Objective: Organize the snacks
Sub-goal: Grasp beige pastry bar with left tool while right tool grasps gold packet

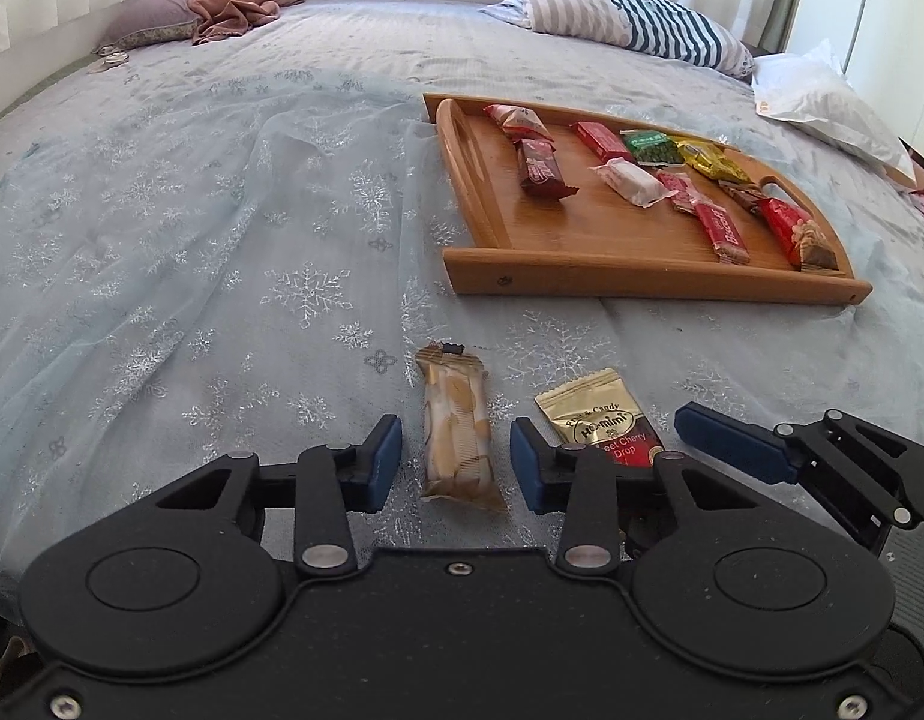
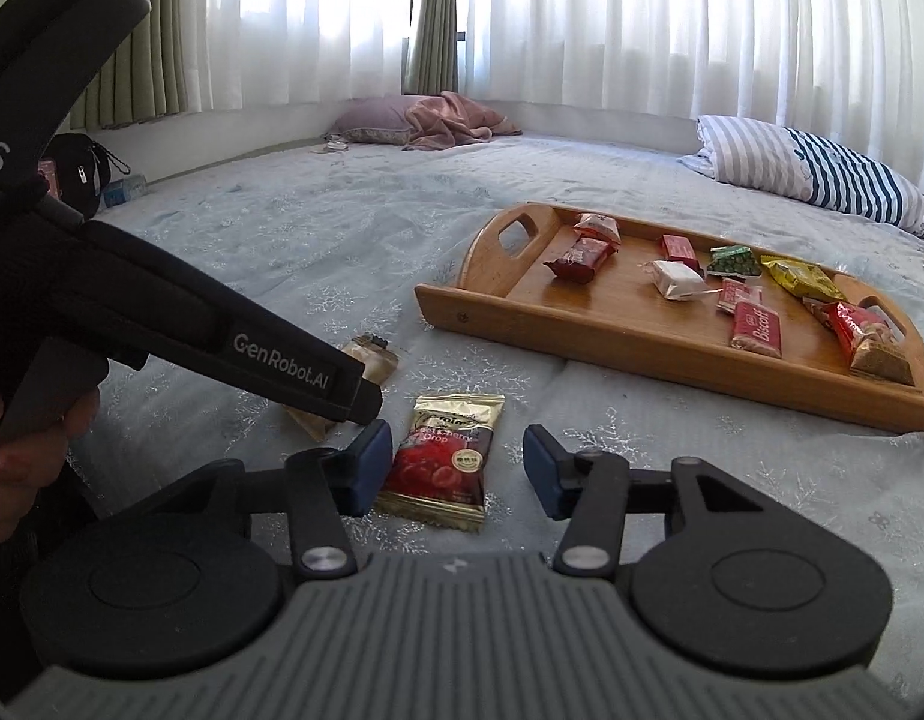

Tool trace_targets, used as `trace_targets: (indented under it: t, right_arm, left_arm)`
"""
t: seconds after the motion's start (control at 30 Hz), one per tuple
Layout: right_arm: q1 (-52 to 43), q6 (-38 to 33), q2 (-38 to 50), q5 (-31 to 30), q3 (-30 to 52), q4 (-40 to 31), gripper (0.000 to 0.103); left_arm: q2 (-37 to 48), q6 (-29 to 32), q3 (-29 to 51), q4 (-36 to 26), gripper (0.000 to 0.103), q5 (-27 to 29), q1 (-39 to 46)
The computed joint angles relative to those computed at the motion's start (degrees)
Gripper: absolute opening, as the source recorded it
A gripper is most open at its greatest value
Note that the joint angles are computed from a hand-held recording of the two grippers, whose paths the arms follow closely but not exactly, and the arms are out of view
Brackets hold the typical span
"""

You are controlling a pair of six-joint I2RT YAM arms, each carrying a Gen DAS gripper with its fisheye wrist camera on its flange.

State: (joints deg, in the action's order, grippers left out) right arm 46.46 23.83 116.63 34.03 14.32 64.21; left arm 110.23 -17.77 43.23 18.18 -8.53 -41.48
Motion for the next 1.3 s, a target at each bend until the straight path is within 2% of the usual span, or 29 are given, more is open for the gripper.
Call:
trace_targets:
  t: [0.17,0.23,0.33,0.7,1.3]
  right_arm:
    - [0.2,0.7,0.4,-0.3,1.1,-1.2,0.046]
    - [0.1,0.9,0.6,-0.4,1.5,-1.5,0.04]
    - [0.1,1.1,0.7,-0.6,1.2,-0.8,0.037]
    - [-0.5,1.2,-1.7,2.9,-1.2,0.6,0.036]
    - [-8.1,-0.8,-5.3,5.0,-5.7,5.2,0.036]
  left_arm:
    - [0.1,0.0,0.0,0.1,0.034,-0.2,0.0]
    - [0.4,-0.1,0.2,0.2,0.03,-0.4,0.1]
    - [0.5,-0.1,0.4,0.4,0.022,-0.5,0.3]
    - [-1.5,-0.5,-0.7,0.8,0.021,-0.8,-0.2]
    - [-7.3,-0.4,-1.1,-0.1,0.021,-0.7,-1.7]
